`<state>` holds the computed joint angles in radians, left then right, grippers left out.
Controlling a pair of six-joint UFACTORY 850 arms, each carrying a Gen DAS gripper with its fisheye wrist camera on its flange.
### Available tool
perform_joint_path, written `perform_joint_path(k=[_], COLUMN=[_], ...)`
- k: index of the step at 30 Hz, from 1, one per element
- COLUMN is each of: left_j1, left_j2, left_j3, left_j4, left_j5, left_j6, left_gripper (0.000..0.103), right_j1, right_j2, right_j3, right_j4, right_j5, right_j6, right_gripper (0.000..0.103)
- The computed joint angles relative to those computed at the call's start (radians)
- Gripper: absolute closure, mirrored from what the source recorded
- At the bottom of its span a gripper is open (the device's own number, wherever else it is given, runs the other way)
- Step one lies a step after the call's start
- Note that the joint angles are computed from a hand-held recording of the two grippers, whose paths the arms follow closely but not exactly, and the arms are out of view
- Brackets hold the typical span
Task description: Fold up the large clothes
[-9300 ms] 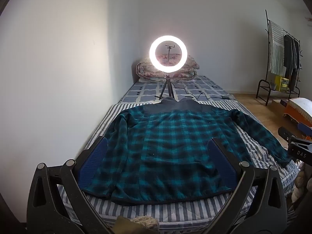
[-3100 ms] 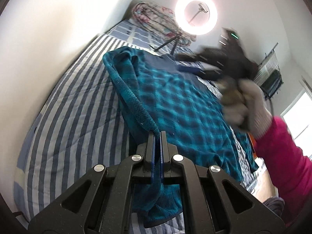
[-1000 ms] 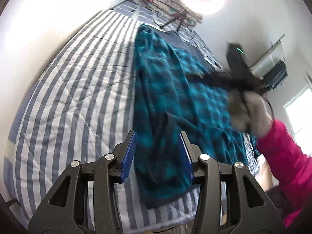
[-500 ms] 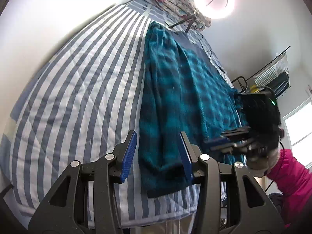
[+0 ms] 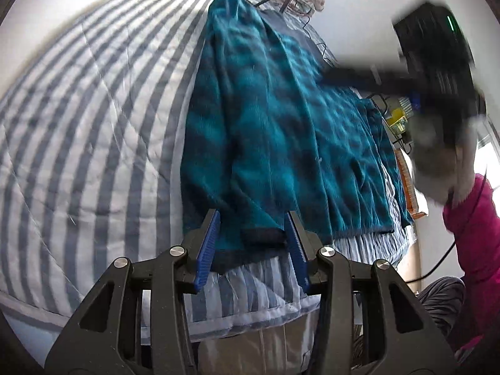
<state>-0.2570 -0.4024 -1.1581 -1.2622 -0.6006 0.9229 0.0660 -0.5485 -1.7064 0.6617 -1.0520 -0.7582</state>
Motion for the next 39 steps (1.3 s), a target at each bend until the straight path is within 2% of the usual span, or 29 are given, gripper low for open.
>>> perform_joint_path(k=[4, 8, 11, 15, 17, 19, 22, 23, 30, 33, 36, 37, 39], left_j1=[-0.005, -0.006, -0.014, -0.031, -0.03, -0.026, -0.026, -0.027, -0.041, -0.036, -0.019, -0.01, 0.012], left_j2=[-0.004, -0.004, -0.012, -0.004, 0.002, 0.014, 0.042, 0.052, 0.081, 0.078, 0.105, 0.113, 0.127], left_j3=[0.009, 0.011, 0.008, 0.014, 0.023, 0.035, 0.058, 0.064, 0.081, 0.085, 0.117, 0.125, 0.138], left_j4=[-0.017, -0.038, -0.036, -0.023, -0.048, -0.085, -0.118, -0.117, -0.054, 0.042, 0.001, -0.024, -0.094], left_j5=[0.001, -0.005, 0.005, 0.058, 0.061, 0.055, 0.067, 0.076, 0.127, 0.121, 0.111, 0.104, 0.083], left_j6=[0.026, 0.05, 0.058, 0.065, 0.085, 0.119, 0.17, 0.18, 0.157, 0.054, 0.078, 0.093, 0.143], left_gripper=[0.063, 0.063, 0.063, 0.089, 0.092, 0.094, 0.095, 0.095, 0.094, 0.083, 0.075, 0.071, 0.061], right_j1=[0.07, 0.107, 0.119, 0.133, 0.147, 0.154, 0.143, 0.136, 0.097, 0.099, 0.098, 0.092, 0.08], right_j2=[-0.096, -0.206, -0.283, -0.341, -0.357, -0.362, -0.369, -0.363, -0.385, -0.431, -0.432, -0.41, -0.345], right_j3=[-0.137, -0.282, -0.374, -0.428, -0.444, -0.451, -0.467, -0.465, -0.517, -0.566, -0.543, -0.506, -0.413], right_j4=[-0.138, -0.314, -0.365, -0.398, -0.463, -0.508, -0.467, -0.448, -0.213, -0.159, -0.138, -0.106, -0.075], right_j5=[0.105, 0.119, 0.102, 0.104, 0.103, 0.112, 0.11, 0.114, 0.124, 0.096, 0.099, 0.111, 0.147], right_j6=[0.182, 0.389, 0.469, 0.507, 0.545, 0.573, 0.567, 0.563, 0.506, 0.487, 0.466, 0.441, 0.396], right_gripper=[0.056, 0.056, 0.057, 0.06, 0.078, 0.09, 0.102, 0.102, 0.103, 0.1, 0.086, 0.075, 0.072])
